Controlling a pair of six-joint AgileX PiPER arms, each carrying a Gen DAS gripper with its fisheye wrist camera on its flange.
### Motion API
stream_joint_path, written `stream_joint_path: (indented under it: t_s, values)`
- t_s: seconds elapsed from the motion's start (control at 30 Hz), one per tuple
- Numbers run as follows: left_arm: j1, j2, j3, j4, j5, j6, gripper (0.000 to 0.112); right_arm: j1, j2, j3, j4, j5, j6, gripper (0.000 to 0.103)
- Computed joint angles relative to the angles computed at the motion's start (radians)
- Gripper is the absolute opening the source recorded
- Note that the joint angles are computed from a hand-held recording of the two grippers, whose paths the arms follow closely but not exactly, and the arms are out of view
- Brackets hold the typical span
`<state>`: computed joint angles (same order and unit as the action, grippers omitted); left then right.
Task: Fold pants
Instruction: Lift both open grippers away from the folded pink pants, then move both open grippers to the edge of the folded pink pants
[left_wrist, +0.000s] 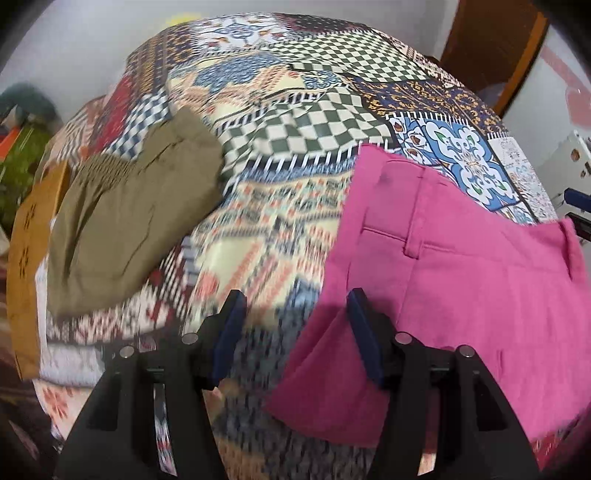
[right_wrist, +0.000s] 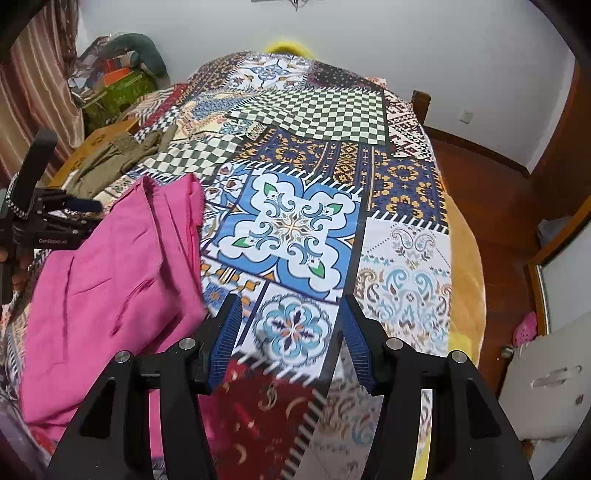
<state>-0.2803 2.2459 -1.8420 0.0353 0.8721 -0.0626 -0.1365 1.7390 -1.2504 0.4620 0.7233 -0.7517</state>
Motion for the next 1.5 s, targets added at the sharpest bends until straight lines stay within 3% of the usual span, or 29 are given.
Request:
stream_joint_path:
  t_s: [0.3,0.5,0.93,1.17,1.27,1.33,1.5]
  values:
    - [0.01,-0.276,0.44,-0.028,-0.182,-0.025,0.058,0.017,-0.095,0.118,0.007,-0.024,-0.019,0.051]
    - [0.011,-0.37,0.585,-0.065,-0.254,-0.019,0.058,0.041,-0.125,0.17,-0.006,-0.034,-0.016,0.051]
    - [0.026,-0.321,0.383,-0.15,-0.169,0.061,0.058,-0.001,-0.156,0.247,-0.017,-0.041,-0.017,0.051]
    - [0.01,-0.096,0.08,-0.182,-0.051,0.068,0.059,-0.021,-0.132,0.244,-0.045,-0.026,0.008,0.051]
    - [0.053,0.036,-0.097,-0.337,0.055,0.135,0.059,-0.002,-0.118,0.257,-0.057,-0.031,0.014,0.051]
    - [0.078,0.072,-0.13,-0.434,0.082,0.18,0.053,0.014,-0.116,0.268,-0.071,-0.052,0.025,0.051]
    - [0.089,0.009,0.02,-0.507,-0.021,0.279,0.049,0.008,-0.073,0.221,-0.043,-0.029,0.007,0.051]
